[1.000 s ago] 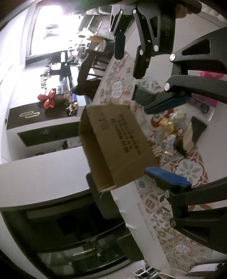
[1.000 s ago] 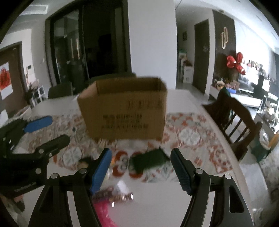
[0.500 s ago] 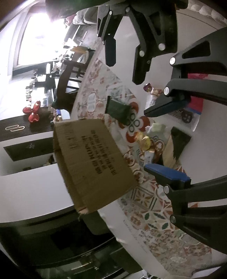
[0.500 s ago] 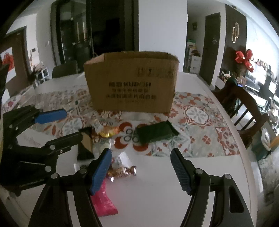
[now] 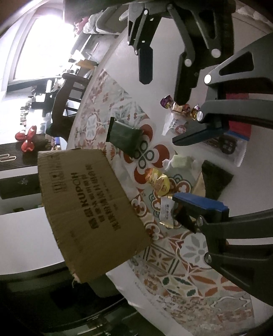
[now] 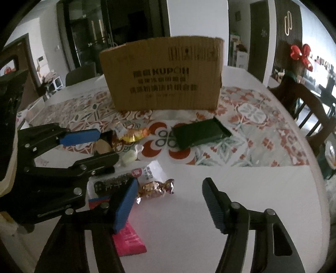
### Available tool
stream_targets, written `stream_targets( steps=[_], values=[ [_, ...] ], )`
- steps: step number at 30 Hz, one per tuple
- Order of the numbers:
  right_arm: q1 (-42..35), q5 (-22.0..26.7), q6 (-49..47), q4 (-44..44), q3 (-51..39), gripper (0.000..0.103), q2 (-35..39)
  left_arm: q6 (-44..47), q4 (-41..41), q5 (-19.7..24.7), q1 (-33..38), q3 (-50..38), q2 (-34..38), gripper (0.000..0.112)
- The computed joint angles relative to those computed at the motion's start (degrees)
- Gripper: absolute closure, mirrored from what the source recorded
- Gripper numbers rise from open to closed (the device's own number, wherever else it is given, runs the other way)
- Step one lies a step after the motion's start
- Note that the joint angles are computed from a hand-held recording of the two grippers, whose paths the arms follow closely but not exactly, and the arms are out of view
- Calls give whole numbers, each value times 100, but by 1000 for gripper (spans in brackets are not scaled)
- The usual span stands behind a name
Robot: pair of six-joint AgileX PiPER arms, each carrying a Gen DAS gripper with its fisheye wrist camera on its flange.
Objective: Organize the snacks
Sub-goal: 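Move the right gripper to the purple-wrapped candy while the left approaches the white packet, then grasp the white packet with the left gripper while the right grasps the purple candy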
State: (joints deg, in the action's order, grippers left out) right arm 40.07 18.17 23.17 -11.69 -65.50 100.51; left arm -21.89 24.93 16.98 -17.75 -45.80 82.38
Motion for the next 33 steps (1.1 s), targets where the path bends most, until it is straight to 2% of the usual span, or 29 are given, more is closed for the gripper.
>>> stream_targets(
  steps=[13, 16, 18, 21, 23, 25, 31, 33],
  values=[
    [-89, -118, -831, 927, -29, 47, 192, 1266, -1370, -79, 168, -283, 528, 75],
    [-122, -127, -1376, 1479, -80, 52, 266, 1316, -1420, -77, 183, -346, 632, 80],
    [-124, -127, -1376, 1485, -100, 54, 302, 1161, -1263, -80, 176, -373, 695, 80],
    [-132, -119, -1426, 1544, -112, 56, 328, 1540, -1692, -9, 234, -449, 791, 82],
    [-149, -105, -1590, 1732, -112, 57, 337, 1518, -1680, 8, 249, -484, 833, 83],
    [-166, -85, -1824, 1973, -125, 62, 373, 1564, -1748, 18, 267, -517, 870, 83],
    [-239, -125, -2337, 2514, -114, 69, 408, 2196, -2357, 51, 327, -571, 931, 93],
    [-257, -111, -2446, 2643, -121, 71, 404, 2086, -2244, 55, 307, -572, 932, 93]
  ],
)
